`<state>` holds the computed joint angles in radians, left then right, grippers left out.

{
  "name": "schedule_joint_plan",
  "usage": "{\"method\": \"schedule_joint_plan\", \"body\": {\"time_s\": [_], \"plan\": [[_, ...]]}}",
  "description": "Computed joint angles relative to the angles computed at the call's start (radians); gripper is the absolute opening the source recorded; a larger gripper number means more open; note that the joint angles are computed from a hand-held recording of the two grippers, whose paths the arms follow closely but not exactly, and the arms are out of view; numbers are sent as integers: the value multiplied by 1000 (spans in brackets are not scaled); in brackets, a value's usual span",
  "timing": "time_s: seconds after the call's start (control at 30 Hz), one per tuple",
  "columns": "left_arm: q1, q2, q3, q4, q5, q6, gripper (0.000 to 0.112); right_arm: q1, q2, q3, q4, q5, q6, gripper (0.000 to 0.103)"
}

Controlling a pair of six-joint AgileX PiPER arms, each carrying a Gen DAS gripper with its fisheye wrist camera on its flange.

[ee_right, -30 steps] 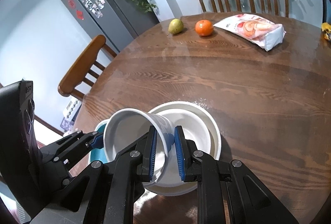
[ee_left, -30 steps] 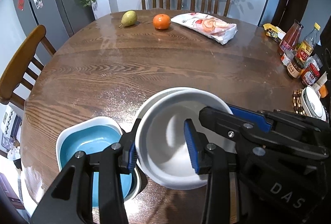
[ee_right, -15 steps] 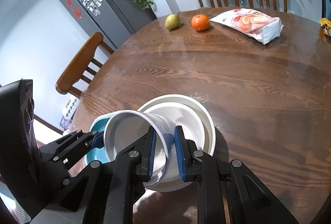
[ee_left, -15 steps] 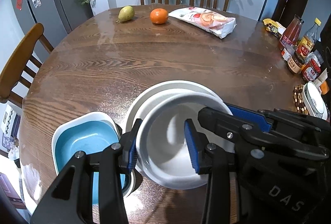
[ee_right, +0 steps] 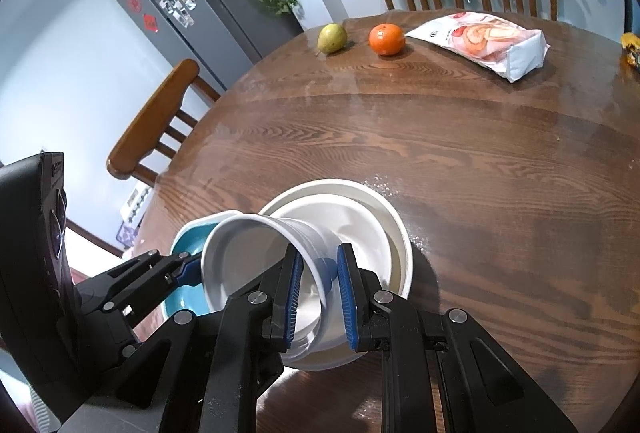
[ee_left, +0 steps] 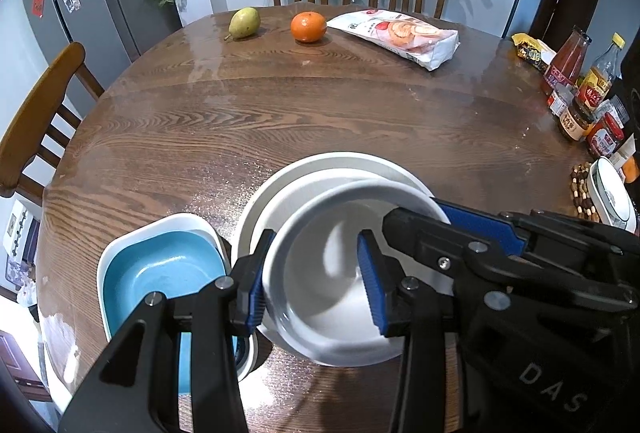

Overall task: Organize plates and bowls
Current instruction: 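Hold the ramekin above the smaller white bowl and align it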

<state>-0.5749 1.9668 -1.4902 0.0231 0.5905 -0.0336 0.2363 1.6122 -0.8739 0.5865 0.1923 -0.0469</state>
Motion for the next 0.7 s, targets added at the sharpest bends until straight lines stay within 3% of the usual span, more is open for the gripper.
{"method": "schedule_joint_plan", "body": {"time_s": [0.7], "plan": [[-11,21,-21,17,20,-13,39,-20,6,16,131,4,-129,21]]}}
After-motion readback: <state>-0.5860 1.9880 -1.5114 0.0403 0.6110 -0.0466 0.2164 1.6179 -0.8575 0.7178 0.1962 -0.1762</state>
